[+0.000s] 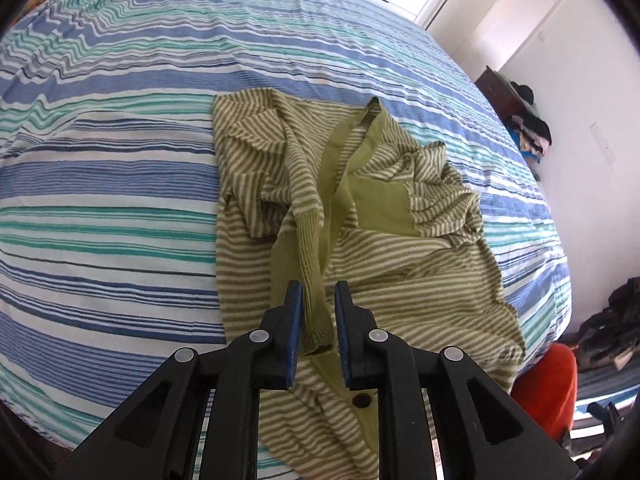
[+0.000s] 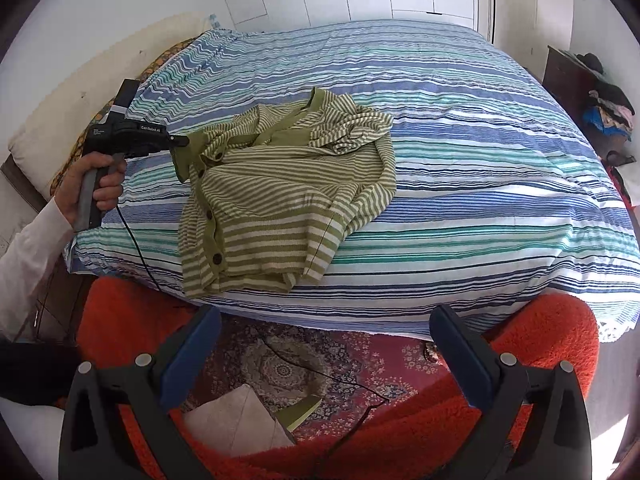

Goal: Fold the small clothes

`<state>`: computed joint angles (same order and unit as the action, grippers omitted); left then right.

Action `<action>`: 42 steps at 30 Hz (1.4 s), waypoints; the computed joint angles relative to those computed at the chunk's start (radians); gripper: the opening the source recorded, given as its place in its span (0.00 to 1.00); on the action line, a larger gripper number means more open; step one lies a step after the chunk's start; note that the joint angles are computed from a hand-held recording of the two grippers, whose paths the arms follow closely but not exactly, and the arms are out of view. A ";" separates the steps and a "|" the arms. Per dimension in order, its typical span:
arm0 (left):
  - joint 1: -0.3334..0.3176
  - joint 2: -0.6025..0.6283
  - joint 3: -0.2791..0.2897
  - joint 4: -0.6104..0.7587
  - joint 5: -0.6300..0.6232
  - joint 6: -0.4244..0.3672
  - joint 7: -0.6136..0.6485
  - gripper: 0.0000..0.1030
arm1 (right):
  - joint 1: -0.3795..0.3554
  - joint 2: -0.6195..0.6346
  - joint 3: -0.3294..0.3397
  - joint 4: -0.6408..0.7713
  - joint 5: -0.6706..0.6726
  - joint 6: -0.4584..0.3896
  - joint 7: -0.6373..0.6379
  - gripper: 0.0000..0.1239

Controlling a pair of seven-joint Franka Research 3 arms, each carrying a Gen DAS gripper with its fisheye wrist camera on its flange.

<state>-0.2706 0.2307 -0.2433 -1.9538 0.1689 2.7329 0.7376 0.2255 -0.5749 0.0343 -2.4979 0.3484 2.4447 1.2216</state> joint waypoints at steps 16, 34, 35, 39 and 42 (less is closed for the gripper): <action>-0.074 0.034 0.018 0.037 0.130 -0.109 -0.099 0.77 | 0.001 -0.022 -0.004 -0.016 -0.013 -0.001 0.007 0.83; 0.162 -0.381 0.072 -0.333 0.121 -0.112 -0.268 0.01 | -0.007 -0.008 0.019 -0.003 -0.044 -0.010 0.020 0.83; 0.185 -0.405 0.078 -0.344 0.160 -0.151 -0.289 0.01 | -0.005 -0.006 0.023 -0.001 -0.048 -0.010 0.020 0.83; 0.265 -0.466 0.093 -0.384 0.282 -0.310 -0.363 0.01 | -0.004 -0.003 0.040 0.008 -0.071 -0.011 0.039 0.83; 0.302 -0.474 0.113 -0.411 0.307 -0.392 -0.370 0.01 | -0.002 0.010 0.050 0.021 -0.088 -0.020 0.057 0.83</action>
